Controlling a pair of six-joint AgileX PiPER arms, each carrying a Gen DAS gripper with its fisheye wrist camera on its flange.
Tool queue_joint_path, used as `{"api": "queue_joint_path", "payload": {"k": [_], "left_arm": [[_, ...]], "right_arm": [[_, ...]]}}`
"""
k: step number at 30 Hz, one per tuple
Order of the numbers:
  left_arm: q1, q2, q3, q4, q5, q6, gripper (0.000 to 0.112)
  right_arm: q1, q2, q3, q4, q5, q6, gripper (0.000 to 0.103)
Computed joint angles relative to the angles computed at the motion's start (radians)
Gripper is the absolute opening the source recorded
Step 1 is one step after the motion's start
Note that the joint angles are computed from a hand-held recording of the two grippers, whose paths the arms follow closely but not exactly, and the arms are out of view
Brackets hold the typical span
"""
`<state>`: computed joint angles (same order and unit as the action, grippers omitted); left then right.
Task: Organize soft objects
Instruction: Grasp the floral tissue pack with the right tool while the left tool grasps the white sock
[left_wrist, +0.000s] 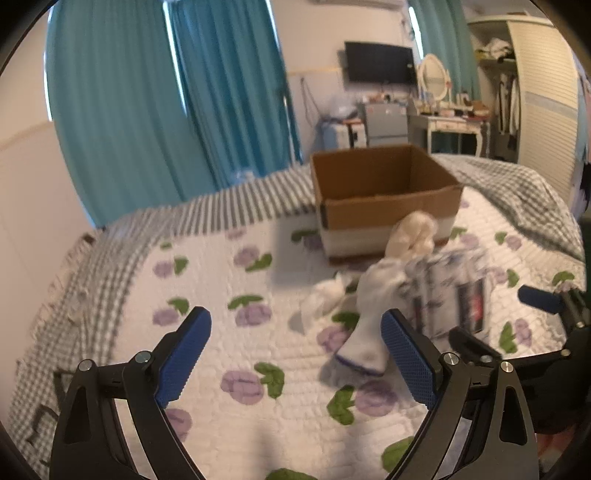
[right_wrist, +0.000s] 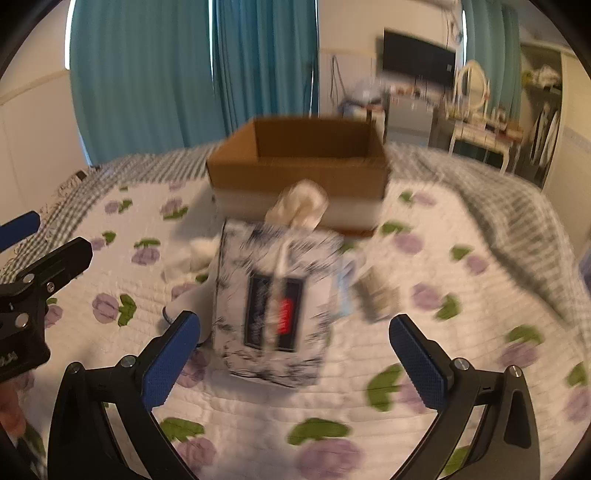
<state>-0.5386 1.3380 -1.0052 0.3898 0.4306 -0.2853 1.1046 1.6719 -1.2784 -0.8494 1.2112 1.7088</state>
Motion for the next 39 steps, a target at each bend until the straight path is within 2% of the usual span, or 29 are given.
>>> {"api": "queue_joint_path", "payload": {"k": [7, 9, 13, 18, 22, 24, 27, 30, 33, 37, 38, 39], "left_arm": [[0.050, 0.042, 0.013, -0.101, -0.031, 0.084, 0.095], [0.051, 0.052, 0.010, -0.116, -0.030, 0.102, 0.095], [0.011, 0.091, -0.013, 0.002, 0.007, -0.011, 0.095], [-0.055, 0.130, -0.054, 0.028, 0.067, -0.059, 0.095], [-0.116, 0.172, -0.084, 0.005, 0.069, -0.056, 0.094], [-0.145, 0.222, -0.116, -0.006, 0.071, -0.056, 0.094], [-0.158, 0.305, -0.186, -0.054, 0.094, -0.032, 0.093], [-0.164, 0.379, -0.254, -0.105, 0.112, -0.004, 0.093], [-0.150, 0.441, -0.309, -0.197, 0.117, 0.063, 0.093], [-0.169, 0.508, -0.349, -0.110, 0.152, -0.013, 0.092], [-0.169, 0.511, -0.346, -0.110, 0.148, -0.012, 0.085], [-0.165, 0.509, -0.341, -0.130, 0.141, 0.008, 0.071]], "right_arm": [[-0.107, 0.090, -0.015, 0.052, -0.114, 0.017, 0.101], [-0.121, 0.079, 0.008, 0.050, -0.150, 0.027, 0.086], [-0.143, 0.014, 0.072, 0.031, -0.233, 0.033, 0.080], [-0.113, -0.131, 0.139, -0.045, -0.146, 0.045, 0.078], [-0.117, -0.205, 0.155, -0.064, -0.060, -0.016, 0.078], [-0.136, -0.223, 0.172, -0.057, -0.055, -0.055, 0.078], [-0.175, -0.227, 0.199, -0.035, -0.078, -0.100, 0.078], [-0.237, -0.240, 0.244, 0.002, -0.164, -0.133, 0.078], [-0.284, -0.246, 0.271, 0.014, -0.210, -0.158, 0.078], [-0.335, -0.251, 0.298, 0.042, -0.264, -0.187, 0.078], [-0.339, -0.251, 0.301, 0.044, -0.270, -0.190, 0.078], [-0.341, -0.252, 0.305, 0.044, -0.274, -0.190, 0.078]]}}
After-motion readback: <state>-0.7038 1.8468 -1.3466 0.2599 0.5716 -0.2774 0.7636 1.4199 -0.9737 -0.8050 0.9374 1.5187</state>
